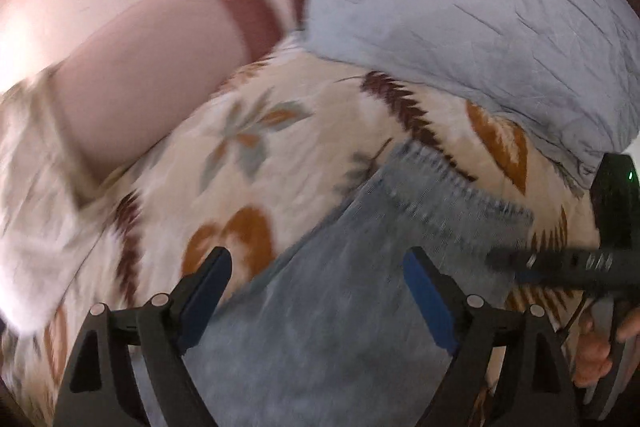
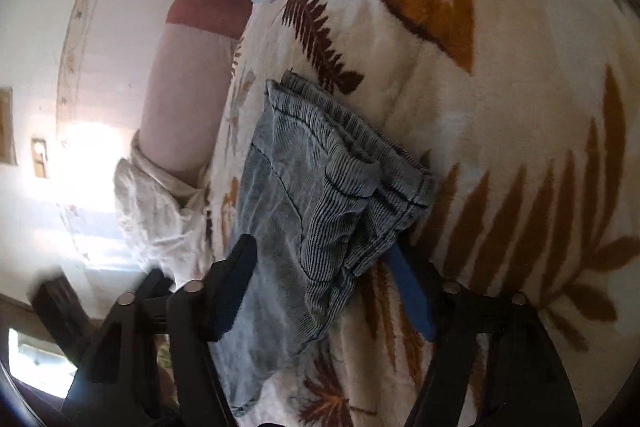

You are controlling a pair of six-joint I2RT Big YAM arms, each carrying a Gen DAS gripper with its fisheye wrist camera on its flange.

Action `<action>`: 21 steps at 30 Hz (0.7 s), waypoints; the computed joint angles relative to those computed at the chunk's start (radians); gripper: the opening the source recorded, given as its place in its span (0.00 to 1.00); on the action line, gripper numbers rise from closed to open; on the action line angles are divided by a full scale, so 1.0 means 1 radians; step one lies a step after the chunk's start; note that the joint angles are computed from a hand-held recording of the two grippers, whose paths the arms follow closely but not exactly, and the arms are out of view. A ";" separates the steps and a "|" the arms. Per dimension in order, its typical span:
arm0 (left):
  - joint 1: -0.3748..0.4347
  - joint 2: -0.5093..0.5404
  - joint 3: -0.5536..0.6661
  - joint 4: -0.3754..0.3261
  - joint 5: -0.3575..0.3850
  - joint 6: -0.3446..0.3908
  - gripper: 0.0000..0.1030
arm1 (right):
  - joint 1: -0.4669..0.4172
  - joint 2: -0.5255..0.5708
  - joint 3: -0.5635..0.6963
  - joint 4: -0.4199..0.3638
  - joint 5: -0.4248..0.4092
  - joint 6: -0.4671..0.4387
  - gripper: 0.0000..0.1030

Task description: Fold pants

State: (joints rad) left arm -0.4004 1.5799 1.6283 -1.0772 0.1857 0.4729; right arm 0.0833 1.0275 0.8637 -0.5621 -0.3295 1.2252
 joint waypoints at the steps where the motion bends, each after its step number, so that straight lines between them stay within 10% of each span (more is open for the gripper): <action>1: -0.017 0.027 0.022 -0.010 0.004 0.018 0.86 | -0.004 0.005 -0.005 0.005 -0.003 0.009 0.44; 15: -0.093 0.343 0.358 -0.310 0.229 0.186 0.65 | -0.056 -0.034 -0.097 0.147 -0.064 0.143 0.31; 21: -0.121 0.441 0.481 -0.431 0.217 0.236 0.61 | -0.049 -0.049 -0.102 0.141 -0.048 0.140 0.31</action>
